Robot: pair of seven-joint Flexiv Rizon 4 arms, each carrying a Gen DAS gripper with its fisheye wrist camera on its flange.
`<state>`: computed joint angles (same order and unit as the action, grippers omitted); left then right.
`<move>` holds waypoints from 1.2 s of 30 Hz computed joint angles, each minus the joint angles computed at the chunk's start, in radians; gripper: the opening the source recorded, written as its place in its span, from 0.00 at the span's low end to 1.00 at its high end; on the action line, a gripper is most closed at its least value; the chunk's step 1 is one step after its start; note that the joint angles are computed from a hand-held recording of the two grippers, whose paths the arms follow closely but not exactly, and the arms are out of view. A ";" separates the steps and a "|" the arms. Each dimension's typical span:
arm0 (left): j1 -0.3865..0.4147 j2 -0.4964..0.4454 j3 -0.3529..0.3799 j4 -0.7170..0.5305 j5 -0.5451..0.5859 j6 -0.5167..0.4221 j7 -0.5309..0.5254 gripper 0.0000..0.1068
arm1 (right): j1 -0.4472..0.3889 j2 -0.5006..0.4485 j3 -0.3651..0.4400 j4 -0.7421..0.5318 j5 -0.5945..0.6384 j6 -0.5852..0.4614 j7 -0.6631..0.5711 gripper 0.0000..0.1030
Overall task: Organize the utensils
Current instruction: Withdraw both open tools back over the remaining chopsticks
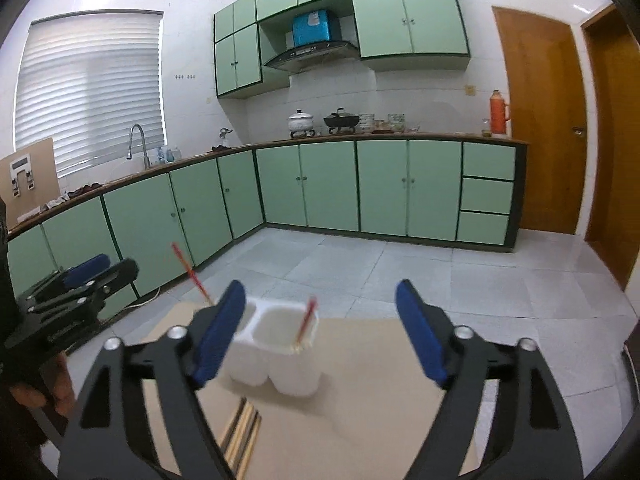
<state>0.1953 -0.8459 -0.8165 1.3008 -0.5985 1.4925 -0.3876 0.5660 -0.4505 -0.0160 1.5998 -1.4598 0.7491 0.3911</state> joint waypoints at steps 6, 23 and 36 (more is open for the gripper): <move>0.210 0.078 -0.132 0.323 0.041 0.074 0.009 0.69 | 0.060 0.009 0.063 0.111 0.054 -0.065 0.107 0.81; 0.337 0.111 -0.043 0.597 0.282 0.101 -0.135 0.69 | 0.202 -0.150 0.060 0.063 0.256 0.002 0.087 0.66; 0.368 0.105 -0.043 0.619 0.367 0.064 -0.214 0.69 | 0.252 -0.212 0.040 0.001 0.409 0.050 -0.093 0.56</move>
